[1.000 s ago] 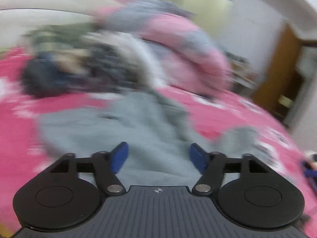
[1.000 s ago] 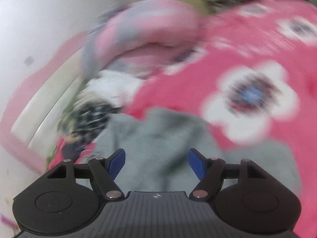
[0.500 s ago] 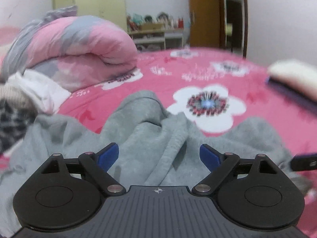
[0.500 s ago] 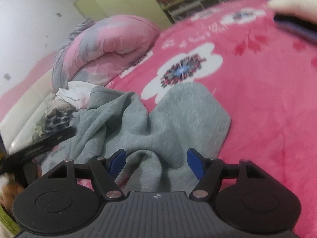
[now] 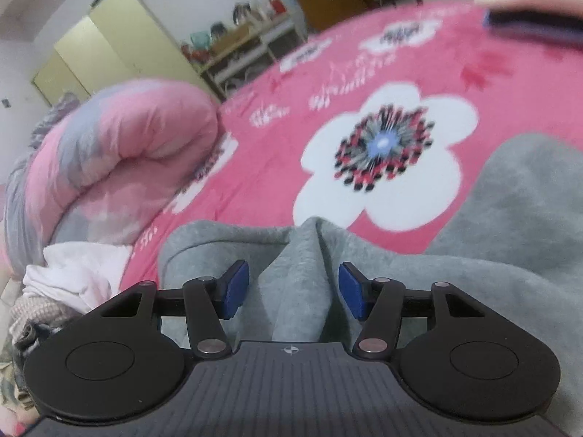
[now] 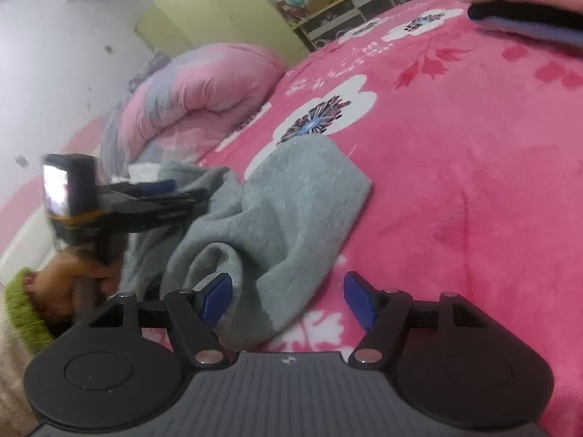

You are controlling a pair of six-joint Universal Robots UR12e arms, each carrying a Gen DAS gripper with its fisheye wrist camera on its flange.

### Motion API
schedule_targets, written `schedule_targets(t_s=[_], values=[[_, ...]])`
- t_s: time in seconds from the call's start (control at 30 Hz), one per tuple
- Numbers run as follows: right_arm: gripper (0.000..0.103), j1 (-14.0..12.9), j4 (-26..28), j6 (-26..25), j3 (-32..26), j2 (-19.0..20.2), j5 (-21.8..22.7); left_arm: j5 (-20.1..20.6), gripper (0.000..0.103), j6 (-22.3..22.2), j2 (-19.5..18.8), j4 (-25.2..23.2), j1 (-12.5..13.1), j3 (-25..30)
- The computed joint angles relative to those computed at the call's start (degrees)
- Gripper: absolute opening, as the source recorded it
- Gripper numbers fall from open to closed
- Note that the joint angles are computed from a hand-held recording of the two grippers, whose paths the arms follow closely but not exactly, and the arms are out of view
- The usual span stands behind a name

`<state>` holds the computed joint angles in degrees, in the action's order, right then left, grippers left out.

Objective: Fold clothes

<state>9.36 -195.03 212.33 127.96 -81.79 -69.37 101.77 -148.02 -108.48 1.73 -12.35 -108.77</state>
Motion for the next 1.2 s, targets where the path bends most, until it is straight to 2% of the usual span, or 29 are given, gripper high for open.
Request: schedule_targets(t_s=[0.07, 0.1, 0.2, 0.23, 0.3, 0.4, 0.57, 0.77, 0.87, 0.97, 1.07, 1.2], values=[[0.070, -0.4, -0.5, 0.3, 0.1, 0.1, 0.9, 0.7, 0.057, -1.1, -0.7, -1.5, 0.0, 1.2], [0.070, -0.6, -0.6, 0.3, 0.2, 0.1, 1.2, 1.2, 0.053, -1.7, -1.0, -2.2, -0.1, 1.7], [0.070, -0.9, -1.4, 0.7, 0.4, 0.3, 2.1, 1.9, 0.017, -4.4, -1.3, -4.1, 0.0, 2.6], [0.070, -1.0, -1.8, 0.9, 0.5, 0.4, 2.3, 2.0, 0.011, -5.3, -1.2, -5.0, 0.1, 2.8], [0.070, -1.2, -2.3, 1.3, 0.7, 0.4, 2.7, 0.2, 0.007, -8.4, -0.3, -5.7, 0.6, 2.5], [0.070, -1.4, -2.8, 2.0, 0.7, 0.5, 3.1, -4.1, 0.005, -10.2, 1.9, -2.8, 1.8, 0.3], [0.070, -1.8, -2.8, 3.0, 0.7, 0.6, 3.9, -13.1, 0.005, -8.1, 9.1, 4.6, 4.8, -7.3], [0.070, -1.5, -1.0, 3.0, 0.3, 0.2, 3.2, -25.6, 0.005, -8.8, 19.3, 5.9, 10.0, -17.6], [0.070, -1.3, 0.9, 2.5, -0.2, -0.1, 2.7, -30.1, 0.005, -8.5, 23.3, 5.0, 12.4, -22.0], [0.070, -0.9, 4.0, 1.1, -0.8, -0.7, 1.9, -31.0, 0.005, -8.0, 25.6, 2.6, 13.7, -25.1], [0.070, -0.4, 6.6, -0.4, -1.4, -1.3, 0.9, -30.9, 0.005, -8.8, 26.9, -2.5, 14.8, -26.7], [0.070, -0.3, 9.2, -1.1, -2.5, -1.8, -0.4, -30.5, 0.006, -12.8, 27.1, -4.3, 15.8, -27.5]])
